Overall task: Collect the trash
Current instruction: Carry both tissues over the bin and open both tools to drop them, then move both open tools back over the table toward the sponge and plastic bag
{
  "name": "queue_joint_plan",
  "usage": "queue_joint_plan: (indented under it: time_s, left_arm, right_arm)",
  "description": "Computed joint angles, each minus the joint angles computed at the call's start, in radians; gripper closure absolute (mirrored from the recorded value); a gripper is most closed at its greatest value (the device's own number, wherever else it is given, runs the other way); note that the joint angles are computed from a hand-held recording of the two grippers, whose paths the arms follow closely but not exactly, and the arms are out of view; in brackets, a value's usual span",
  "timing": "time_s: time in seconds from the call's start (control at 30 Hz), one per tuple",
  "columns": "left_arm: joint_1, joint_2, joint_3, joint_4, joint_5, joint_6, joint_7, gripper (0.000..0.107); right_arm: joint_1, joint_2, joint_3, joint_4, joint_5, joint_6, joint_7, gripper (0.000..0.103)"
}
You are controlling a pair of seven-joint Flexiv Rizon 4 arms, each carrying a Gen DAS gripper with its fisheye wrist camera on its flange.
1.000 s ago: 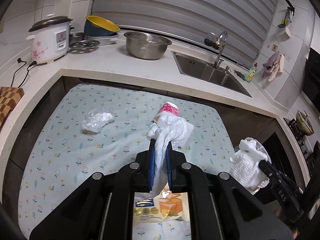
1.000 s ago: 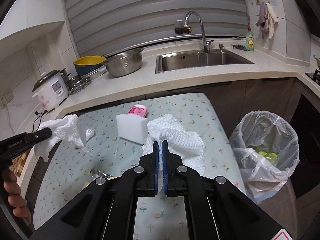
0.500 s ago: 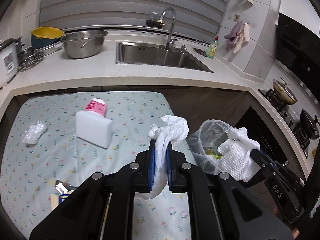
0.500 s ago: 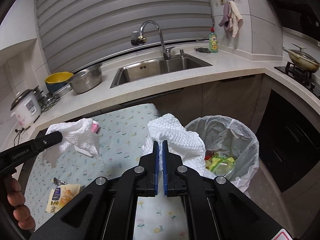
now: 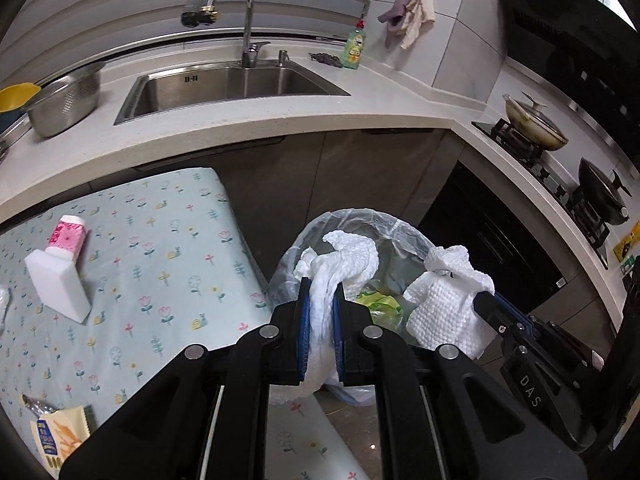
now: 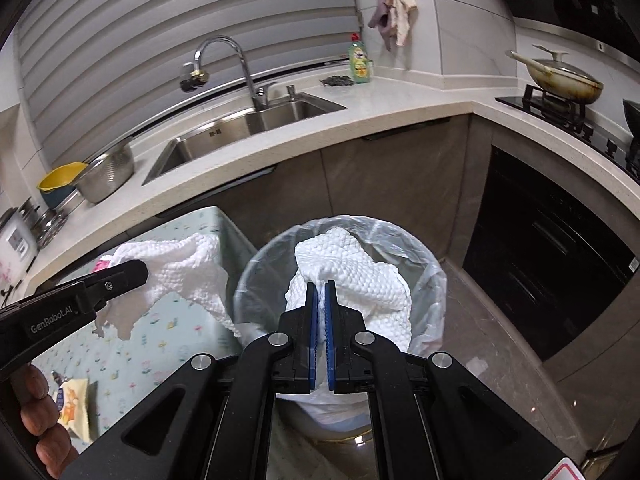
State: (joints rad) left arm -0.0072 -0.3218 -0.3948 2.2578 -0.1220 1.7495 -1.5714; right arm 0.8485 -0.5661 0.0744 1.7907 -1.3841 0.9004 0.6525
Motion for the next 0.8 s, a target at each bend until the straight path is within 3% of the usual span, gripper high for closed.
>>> queue_joint_plan:
  time_s: [0.2,0.47,0.53,0.6,0.67,0.8]
  left_arm:
    - [-0.117,-0.082,0.083,-0.102,-0.005,-0.031,0.022,0.097]
    - [-0.130,-0.148,0.075,-0.160,-0.030,-0.051,0.056,0.095]
    - [-0.174,-0.158,0.122,-0.176,-0.035,-0.050,0.049,0.081]
    - [-0.206,-0.162,0.159,-0.176,-0.046,-0.023,0.023,0.049]
    - [-0.182,-0.162,0.136,-0.161,-0.046,0.011,0.004,0.043]
    - [-0.194,-0.145,0.169,-0.152,-0.038,0.005,-0.008,0.042]
  right_arm:
    - [-0.034,-0.005,-0.009,0.028,-0.008,0.035,0.028,0.099]
    - [-0.053,-0.033,-0.018,0.021,-0.011,0.069,0.030,0.099]
    - [-0.056,-0.040,-0.023,0.014,-0.010,0.081,0.027,0.097]
    - [-0.053,-0.041,-0.030,0.011,-0.018,0.084,0.041,0.091]
    - [-0.050,-0.036,-0.035,0.010,-0.027,0.075,0.045,0.075]
    - [-0.047,-0.030,-0.031,0.003,-0.036,0.059,0.041,0.072]
